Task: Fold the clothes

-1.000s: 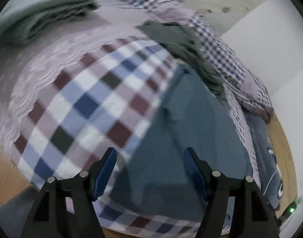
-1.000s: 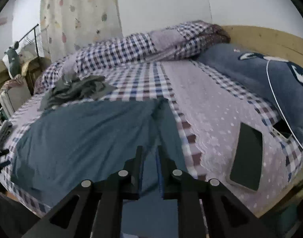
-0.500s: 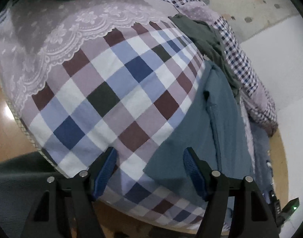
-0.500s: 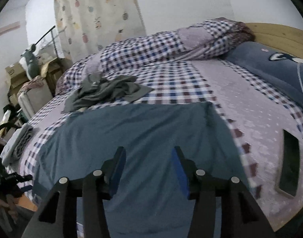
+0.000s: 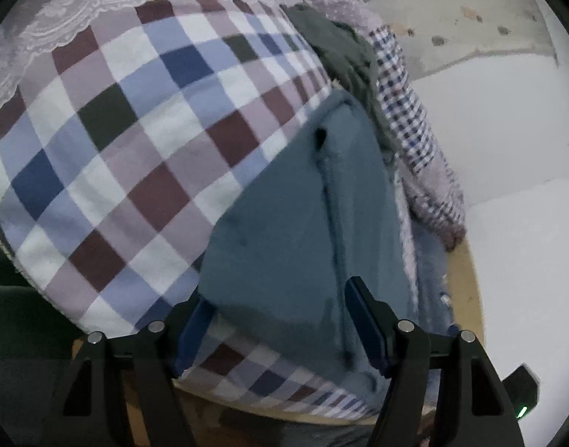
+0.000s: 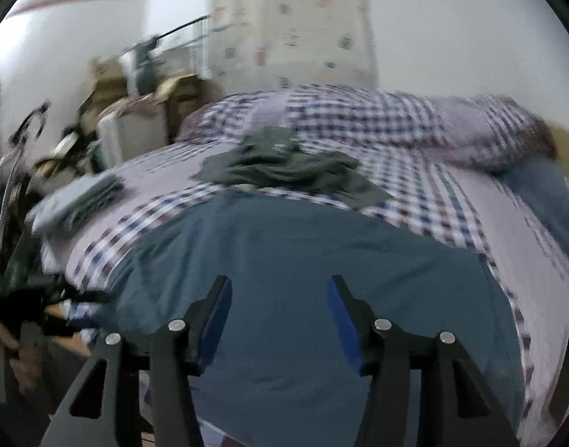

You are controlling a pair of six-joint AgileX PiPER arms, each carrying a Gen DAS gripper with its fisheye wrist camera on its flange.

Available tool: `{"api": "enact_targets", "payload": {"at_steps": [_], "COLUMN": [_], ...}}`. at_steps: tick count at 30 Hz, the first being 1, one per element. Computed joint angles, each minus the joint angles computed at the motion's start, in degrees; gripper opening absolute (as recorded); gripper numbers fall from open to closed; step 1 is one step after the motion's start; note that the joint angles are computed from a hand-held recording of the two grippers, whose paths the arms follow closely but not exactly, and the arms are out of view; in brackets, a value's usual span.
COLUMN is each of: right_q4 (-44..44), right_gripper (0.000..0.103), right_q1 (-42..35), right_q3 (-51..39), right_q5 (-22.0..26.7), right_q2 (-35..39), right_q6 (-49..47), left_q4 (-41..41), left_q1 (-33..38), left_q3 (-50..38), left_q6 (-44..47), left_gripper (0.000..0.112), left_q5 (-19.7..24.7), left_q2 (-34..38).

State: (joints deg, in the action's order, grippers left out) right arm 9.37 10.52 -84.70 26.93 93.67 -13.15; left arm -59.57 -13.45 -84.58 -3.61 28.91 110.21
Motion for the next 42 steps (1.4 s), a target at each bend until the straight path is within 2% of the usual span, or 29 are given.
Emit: {"api": "enact_targets", "payload": {"at_steps": [3, 7, 12, 16, 18, 20, 23, 25, 28, 30, 31, 32, 39, 42], "right_q4": [-11.30, -25.07, -39.76, -59.07, -63.53, -61.91, -63.93, -63.21, -63.36, -63.62, -62.43, -61.15, -44.65, -38.85], "right_gripper": [0.065, 0.072, 0.073, 0.073, 0.073, 0.072, 0.071, 0.066, 0.043, 0.018, 0.015, 0.007, 0.005, 0.005], "right_q1": [6.86, 16.26, 25.22, 28.77, 29.29, 28.83, 28.27, 28.55, 28.90, 29.13, 29.05, 28.94, 26.59, 25.93], "right_q3": [1.34, 3.47, 5.83, 5.67, 4.09, 1.75, 0.02, -1.34, -3.12, -4.71, -5.63, -6.48, -8.70, -9.48], "right_q5": [-2.78, -5.63, -8.33, -9.92, -9.71, -9.46, -9.03, -8.27, -7.62, -6.65, -6.23, -5.88, -6.48, -6.39], "right_q2": [1.18, 4.16, 8.37, 12.14, 14.39, 16.50, 18.26, 19.26, 20.66, 21.70, 22.08, 22.36, 20.06, 19.51], "right_q6": [6.24, 11.07, 15.56, 31.39, 35.79, 35.05, 37.18, 35.95, 35.22, 34.96, 34.02, 33.09, 22.75, 18.79], "left_q4": [-7.15, -16.83, -26.64, -33.26, -35.69, -37.78, -38.80, -38.90, -38.09, -35.88, -34.82, -33.74, -25.73, -25.61], "left_q1": [0.99, 2.74, 4.23, 6.24, 6.84, 7.30, 7.72, 7.96, 8.23, 8.16, 8.11, 8.06, 6.83, 6.41], "left_q3": [4.36, 6.11, 4.88, 4.06, 3.69, 3.48, 3.63, 3.78, 4.95, 5.19, 5.25, 5.31, 2.10, -0.20], "left_q6": [5.57, 13.91, 23.20, 28.44, 30.11, 31.60, 32.38, 32.46, 31.93, 30.02, 28.86, 27.67, 20.57, 19.89], "left_gripper": [0.074, 0.074, 0.073, 0.073, 0.073, 0.073, 0.073, 0.073, 0.073, 0.073, 0.073, 0.073, 0.074, 0.074], "left_q5": [-2.81, -2.45, 1.86, 7.46, 9.79, 11.55, 12.73, 13.28, 13.06, 11.52, 11.14, 10.78, 8.80, 9.02], "left_q2": [-2.86, -3.37, -1.54, -0.11, 0.60, 1.10, 1.18, 1.11, 0.33, -0.14, -0.20, -0.26, 1.36, 3.40]}}
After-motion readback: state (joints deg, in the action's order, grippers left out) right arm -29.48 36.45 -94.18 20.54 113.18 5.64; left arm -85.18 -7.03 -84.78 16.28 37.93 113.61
